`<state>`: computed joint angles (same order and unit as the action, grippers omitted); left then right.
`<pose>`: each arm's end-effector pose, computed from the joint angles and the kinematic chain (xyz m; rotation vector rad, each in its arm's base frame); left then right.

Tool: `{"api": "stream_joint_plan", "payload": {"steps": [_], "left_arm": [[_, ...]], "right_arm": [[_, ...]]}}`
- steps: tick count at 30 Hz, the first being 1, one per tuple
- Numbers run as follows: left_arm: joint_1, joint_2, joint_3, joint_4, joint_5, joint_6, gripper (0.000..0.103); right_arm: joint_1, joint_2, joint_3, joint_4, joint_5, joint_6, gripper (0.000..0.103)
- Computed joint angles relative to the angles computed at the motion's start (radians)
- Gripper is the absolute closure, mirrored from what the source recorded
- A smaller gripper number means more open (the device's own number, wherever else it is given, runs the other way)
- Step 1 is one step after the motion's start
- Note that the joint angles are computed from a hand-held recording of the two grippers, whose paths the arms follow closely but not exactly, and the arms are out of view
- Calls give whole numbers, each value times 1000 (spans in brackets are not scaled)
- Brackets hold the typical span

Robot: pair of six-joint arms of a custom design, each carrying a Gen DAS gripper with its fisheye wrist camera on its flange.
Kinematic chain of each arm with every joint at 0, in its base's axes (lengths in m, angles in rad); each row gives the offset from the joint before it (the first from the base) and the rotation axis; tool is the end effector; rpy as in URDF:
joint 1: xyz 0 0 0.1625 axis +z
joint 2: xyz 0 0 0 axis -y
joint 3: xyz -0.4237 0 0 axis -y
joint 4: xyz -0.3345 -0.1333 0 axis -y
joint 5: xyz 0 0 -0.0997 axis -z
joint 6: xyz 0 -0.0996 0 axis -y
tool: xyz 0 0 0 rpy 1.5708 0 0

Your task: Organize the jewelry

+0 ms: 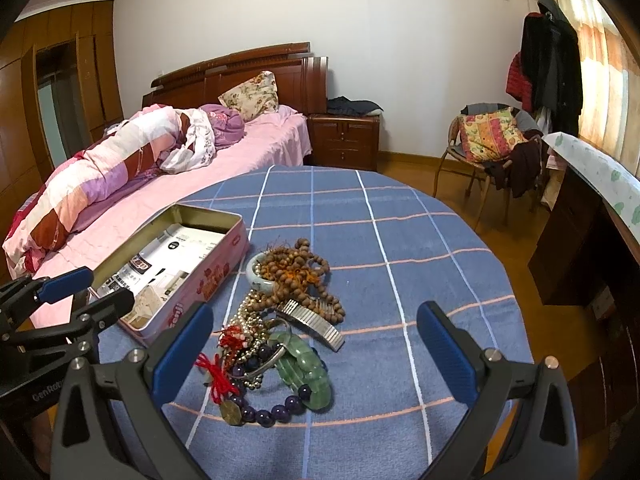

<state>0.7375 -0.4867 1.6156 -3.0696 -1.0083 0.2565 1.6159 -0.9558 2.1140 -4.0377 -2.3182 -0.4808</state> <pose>-0.3491 -0.5690 0.0158 1.2387 2.3173 -0.6862 0.0869 -0.4715 0.2795 -0.0569 -1.9458 1.2382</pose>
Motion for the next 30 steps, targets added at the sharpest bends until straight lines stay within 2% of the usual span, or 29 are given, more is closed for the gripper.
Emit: {"api": "stream_joint_plan", "payload": {"steps": [30], "left_arm": [[4,8,-2,-6,3,2,44]], "right_arm": [[-10,5,0,13,5,7,0]]}}
